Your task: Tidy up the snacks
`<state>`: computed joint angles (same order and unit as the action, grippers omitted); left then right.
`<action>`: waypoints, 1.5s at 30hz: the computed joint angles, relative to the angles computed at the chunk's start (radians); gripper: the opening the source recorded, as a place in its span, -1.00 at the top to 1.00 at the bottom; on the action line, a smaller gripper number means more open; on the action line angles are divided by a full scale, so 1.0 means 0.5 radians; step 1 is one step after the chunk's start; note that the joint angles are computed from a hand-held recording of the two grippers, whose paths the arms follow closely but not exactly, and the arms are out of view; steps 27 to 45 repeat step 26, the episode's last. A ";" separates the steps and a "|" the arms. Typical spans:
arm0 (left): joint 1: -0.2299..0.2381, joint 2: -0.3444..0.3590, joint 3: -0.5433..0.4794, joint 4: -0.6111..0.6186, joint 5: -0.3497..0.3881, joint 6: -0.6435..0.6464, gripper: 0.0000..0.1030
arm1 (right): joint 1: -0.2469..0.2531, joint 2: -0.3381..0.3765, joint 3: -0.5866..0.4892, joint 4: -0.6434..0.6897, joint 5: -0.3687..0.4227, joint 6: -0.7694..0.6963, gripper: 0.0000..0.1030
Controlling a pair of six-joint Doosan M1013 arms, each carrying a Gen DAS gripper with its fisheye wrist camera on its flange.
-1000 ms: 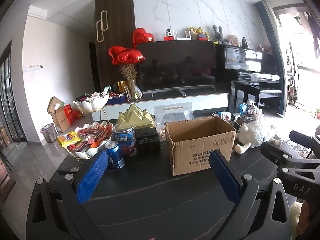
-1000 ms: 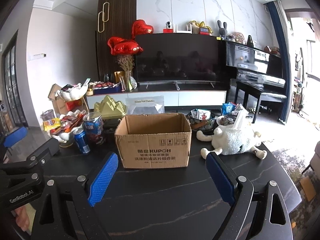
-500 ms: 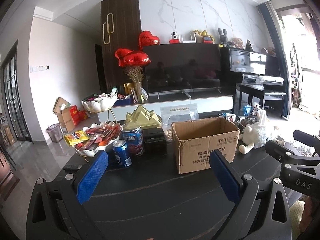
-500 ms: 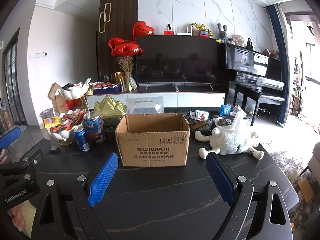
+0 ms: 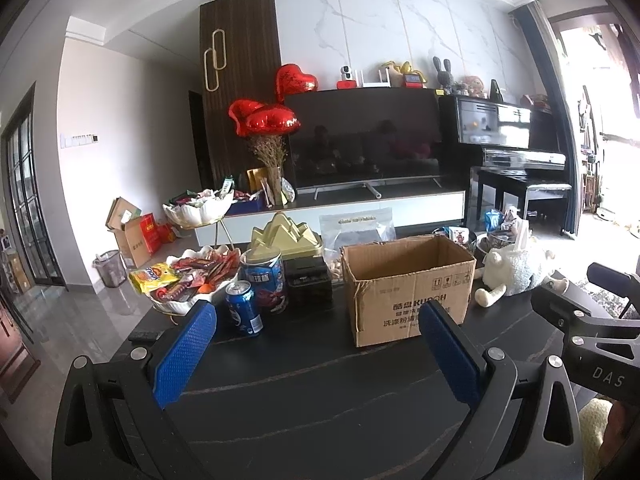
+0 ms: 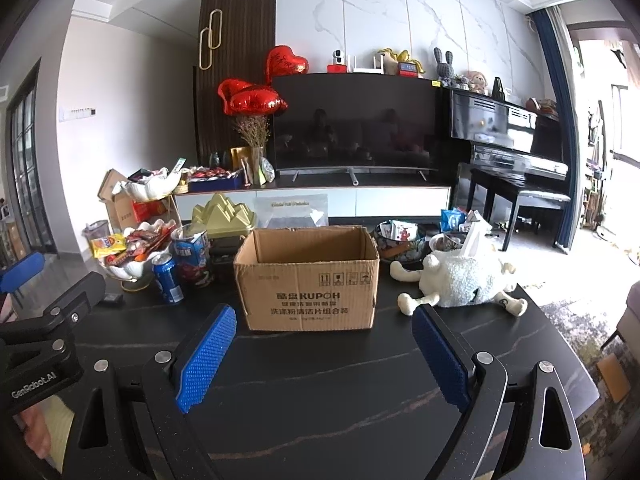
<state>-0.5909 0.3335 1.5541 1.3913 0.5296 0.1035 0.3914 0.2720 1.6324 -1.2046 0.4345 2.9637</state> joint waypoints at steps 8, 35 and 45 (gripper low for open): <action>-0.007 -0.001 0.001 0.007 0.007 -0.008 -1.00 | -0.002 -0.002 0.003 -0.007 -0.009 0.005 -0.76; -0.020 -0.002 0.004 -0.011 0.010 0.011 -1.00 | 0.020 -0.026 0.040 -0.058 0.003 0.066 -0.76; -0.020 -0.002 0.004 -0.011 0.010 0.011 -1.00 | 0.020 -0.026 0.040 -0.058 0.003 0.066 -0.76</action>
